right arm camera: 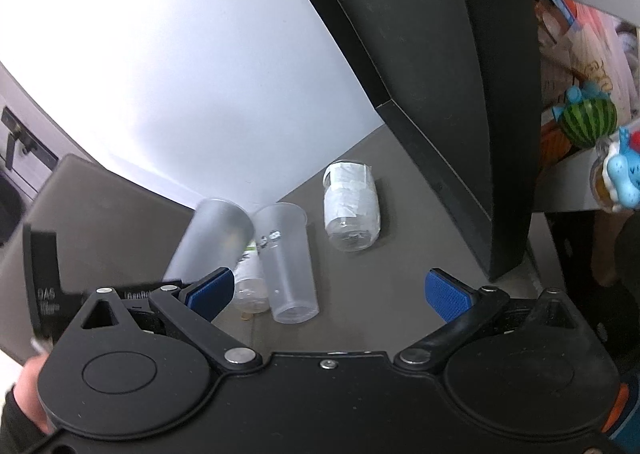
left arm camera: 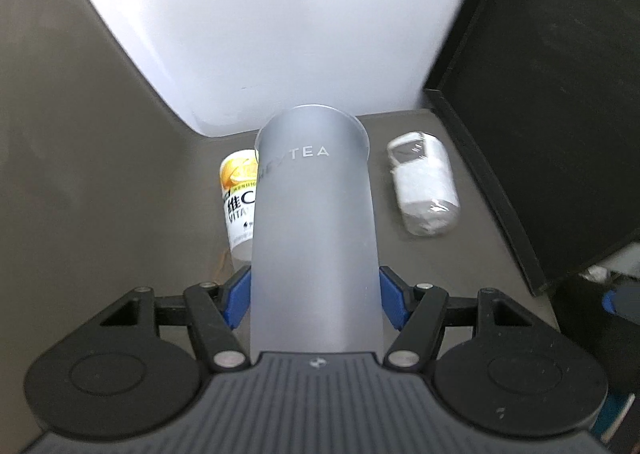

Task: Flip cup upright
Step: 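Hold the cup up with the left gripper while the right gripper grasps its base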

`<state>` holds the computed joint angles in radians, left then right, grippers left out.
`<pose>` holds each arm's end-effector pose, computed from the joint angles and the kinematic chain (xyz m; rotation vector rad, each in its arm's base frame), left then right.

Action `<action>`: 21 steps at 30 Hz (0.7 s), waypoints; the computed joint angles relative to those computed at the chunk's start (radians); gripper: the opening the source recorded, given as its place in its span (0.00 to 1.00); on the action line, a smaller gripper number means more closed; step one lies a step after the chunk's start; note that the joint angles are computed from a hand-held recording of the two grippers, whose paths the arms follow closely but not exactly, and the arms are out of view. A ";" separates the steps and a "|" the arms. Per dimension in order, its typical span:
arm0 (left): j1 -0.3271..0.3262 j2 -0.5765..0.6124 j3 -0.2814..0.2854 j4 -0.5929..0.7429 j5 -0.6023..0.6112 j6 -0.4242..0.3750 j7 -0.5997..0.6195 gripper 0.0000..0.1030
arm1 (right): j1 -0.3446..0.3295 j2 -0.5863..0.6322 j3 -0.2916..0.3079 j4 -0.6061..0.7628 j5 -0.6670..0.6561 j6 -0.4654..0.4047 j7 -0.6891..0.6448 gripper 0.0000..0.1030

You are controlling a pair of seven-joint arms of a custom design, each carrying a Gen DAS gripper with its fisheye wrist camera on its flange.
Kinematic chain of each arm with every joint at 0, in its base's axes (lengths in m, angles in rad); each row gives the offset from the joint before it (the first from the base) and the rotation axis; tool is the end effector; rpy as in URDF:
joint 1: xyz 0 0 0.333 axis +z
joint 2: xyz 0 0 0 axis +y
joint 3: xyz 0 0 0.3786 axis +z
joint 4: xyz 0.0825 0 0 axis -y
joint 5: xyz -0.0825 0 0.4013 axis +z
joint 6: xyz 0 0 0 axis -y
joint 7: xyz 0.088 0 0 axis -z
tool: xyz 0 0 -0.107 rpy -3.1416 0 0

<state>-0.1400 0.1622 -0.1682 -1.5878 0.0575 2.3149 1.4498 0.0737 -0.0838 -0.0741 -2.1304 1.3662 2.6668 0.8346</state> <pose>0.6543 -0.1963 0.6611 -1.7299 2.1240 -0.6517 0.5682 -0.0302 0.5497 -1.1887 1.7079 -0.0805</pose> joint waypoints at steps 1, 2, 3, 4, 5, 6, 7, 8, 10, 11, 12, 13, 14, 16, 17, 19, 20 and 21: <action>0.001 -0.010 -0.003 -0.009 -0.006 0.002 0.010 0.63 | 0.000 0.001 -0.001 0.000 0.008 -0.006 0.000 1.00; 0.002 -0.023 -0.005 -0.025 -0.015 0.009 0.020 0.63 | -0.001 -0.002 -0.002 -0.002 0.015 -0.014 0.002 1.00; 0.002 -0.032 -0.006 -0.035 -0.020 0.013 0.023 0.63 | -0.002 -0.003 -0.003 -0.003 0.021 -0.022 0.006 1.00; 0.003 -0.043 -0.007 -0.045 -0.031 0.016 0.030 0.63 | -0.002 -0.003 -0.004 -0.003 0.028 -0.031 0.010 1.00; 0.000 -0.047 -0.009 -0.057 -0.035 0.028 0.028 0.63 | -0.003 -0.007 -0.005 -0.007 0.034 -0.039 0.013 1.00; 0.000 -0.057 -0.010 -0.066 -0.044 0.032 0.033 0.63 | -0.004 -0.010 -0.006 -0.009 0.039 -0.047 0.016 1.00; -0.001 -0.064 -0.011 -0.076 -0.050 0.040 0.035 0.63 | -0.005 -0.015 -0.008 -0.013 0.044 -0.055 0.017 1.00; 0.000 -0.075 -0.012 -0.083 -0.059 0.044 0.040 0.63 | -0.006 -0.018 -0.009 -0.015 0.050 -0.063 0.019 1.00; -0.002 -0.094 -0.014 -0.107 -0.073 0.063 0.044 0.63 | -0.008 -0.020 -0.012 -0.017 0.063 -0.080 0.022 1.00; -0.003 -0.104 -0.015 -0.118 -0.084 0.071 0.049 0.63 | -0.010 -0.020 -0.014 -0.016 0.071 -0.090 0.025 1.00; -0.002 -0.114 -0.015 -0.126 -0.096 0.076 0.057 0.63 | -0.012 -0.020 -0.017 -0.016 0.082 -0.103 0.026 1.00; -0.006 -0.116 -0.018 -0.141 -0.104 0.096 0.059 0.63 | -0.014 -0.022 -0.021 -0.018 0.104 -0.121 0.021 1.00; -0.007 -0.125 -0.019 -0.153 -0.114 0.106 0.065 0.63 | -0.017 -0.023 -0.024 -0.018 0.128 -0.140 0.012 1.00; -0.010 -0.146 -0.020 -0.173 -0.133 0.115 0.079 0.63 | -0.024 -0.027 -0.028 -0.021 0.168 -0.170 -0.004 1.00; -0.011 -0.158 -0.020 -0.184 -0.143 0.120 0.086 0.63 | -0.027 -0.027 -0.029 -0.021 0.182 -0.182 -0.009 1.00; -0.016 -0.180 -0.022 -0.211 -0.159 0.134 0.097 0.63 | -0.032 -0.026 -0.031 -0.020 0.205 -0.209 -0.010 1.00; -0.018 -0.188 -0.021 -0.218 -0.167 0.137 0.106 0.63 | -0.035 -0.026 -0.030 -0.018 0.209 -0.220 -0.006 1.00; -0.023 -0.192 -0.025 -0.231 -0.167 0.151 0.105 0.63 | -0.036 -0.025 -0.029 -0.017 0.209 -0.229 -0.005 1.00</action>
<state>-0.1633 -0.0295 -0.1930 -1.8184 -0.1094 2.4663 1.5544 0.0375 -0.1088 -0.1030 -2.1471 1.5752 2.4375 0.8294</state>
